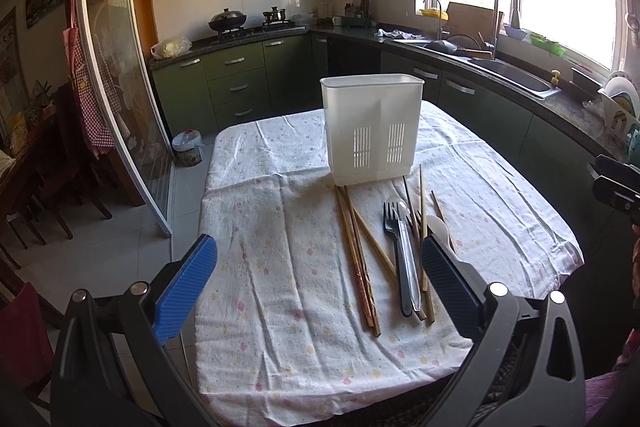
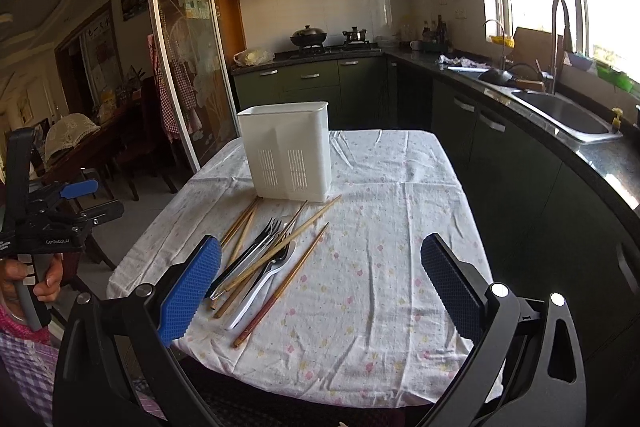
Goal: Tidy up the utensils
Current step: 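Move the left gripper down over the black plastic fork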
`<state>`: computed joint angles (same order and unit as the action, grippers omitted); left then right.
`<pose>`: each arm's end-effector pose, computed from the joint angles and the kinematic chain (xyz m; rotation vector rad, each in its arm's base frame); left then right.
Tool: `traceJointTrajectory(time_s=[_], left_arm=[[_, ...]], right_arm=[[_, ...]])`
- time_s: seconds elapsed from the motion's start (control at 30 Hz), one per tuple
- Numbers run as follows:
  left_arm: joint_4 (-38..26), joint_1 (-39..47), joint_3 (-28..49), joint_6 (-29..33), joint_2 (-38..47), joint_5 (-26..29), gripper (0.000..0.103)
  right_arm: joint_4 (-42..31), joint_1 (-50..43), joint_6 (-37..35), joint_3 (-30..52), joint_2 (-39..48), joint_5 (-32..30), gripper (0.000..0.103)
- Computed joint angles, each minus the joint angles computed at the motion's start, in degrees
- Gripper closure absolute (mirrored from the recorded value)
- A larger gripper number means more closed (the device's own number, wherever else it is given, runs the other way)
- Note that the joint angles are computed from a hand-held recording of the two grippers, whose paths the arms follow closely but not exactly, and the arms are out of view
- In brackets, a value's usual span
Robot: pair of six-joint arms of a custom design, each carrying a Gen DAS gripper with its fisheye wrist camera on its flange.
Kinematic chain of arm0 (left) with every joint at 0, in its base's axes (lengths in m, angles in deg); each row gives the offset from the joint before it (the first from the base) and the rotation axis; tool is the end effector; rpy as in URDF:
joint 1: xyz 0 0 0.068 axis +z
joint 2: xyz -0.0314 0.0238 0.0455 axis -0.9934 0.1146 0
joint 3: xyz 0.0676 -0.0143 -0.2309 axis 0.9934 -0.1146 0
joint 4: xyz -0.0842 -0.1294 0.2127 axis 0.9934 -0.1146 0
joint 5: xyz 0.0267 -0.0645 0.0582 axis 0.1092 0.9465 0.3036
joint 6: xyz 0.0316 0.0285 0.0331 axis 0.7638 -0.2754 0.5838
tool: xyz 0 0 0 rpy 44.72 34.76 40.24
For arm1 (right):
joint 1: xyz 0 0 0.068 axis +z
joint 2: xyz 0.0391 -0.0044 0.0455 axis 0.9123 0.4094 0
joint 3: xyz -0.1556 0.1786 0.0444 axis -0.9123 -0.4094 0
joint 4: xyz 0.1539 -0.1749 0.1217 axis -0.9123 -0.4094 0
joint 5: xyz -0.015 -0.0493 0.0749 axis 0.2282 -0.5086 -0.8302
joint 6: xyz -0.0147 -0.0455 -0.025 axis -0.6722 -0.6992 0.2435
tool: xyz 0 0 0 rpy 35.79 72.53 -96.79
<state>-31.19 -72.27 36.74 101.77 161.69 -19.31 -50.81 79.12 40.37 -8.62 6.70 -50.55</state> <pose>0.2745 0.0344 0.2484 0.7156 2.1490 -0.2752 0.1370 0.0237 0.1846 0.2557 2.1020 0.0898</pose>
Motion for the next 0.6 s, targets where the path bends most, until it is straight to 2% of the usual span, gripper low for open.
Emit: traceJointTrajectory(time_s=[0.1,0.2,0.33,0.4,0.5,0.6], left_arm=[[-5.84,-4.79,6.7,-0.55,6.66,-3.33,0.006],[-11.34,-9.97,13.55,-2.2,14.43,-7.06,0.006],[-16.46,-16.07,21.69,-4.86,24.57,-11.2,0.01],[-19.1,-18.43,26.05,-6.31,29.41,-13.06,0.029],[-22.67,-20.54,32.24,-7.71,35.63,-14.04,0.032],[-21.86,-22.17,34.43,-9.27,38.4,-16.49,0.032]], right_arm=[[6.88,-12.47,-2.22,2.09,11.7,-17.1,0.004],[11.83,-18.12,-2.4,6.13,25.33,-25.36,0.004],[13.25,-19.82,-2.48,12.2,38.74,-30.09,0.004],[13.32,-19.0,-2.75,14.14,42.33,-29.8,0.004],[12.92,-17.47,-3.35,15.56,44.17,-27.83,0.004],[12.65,-17.61,-3.85,16.43,45.02,-27.74,0.004]])
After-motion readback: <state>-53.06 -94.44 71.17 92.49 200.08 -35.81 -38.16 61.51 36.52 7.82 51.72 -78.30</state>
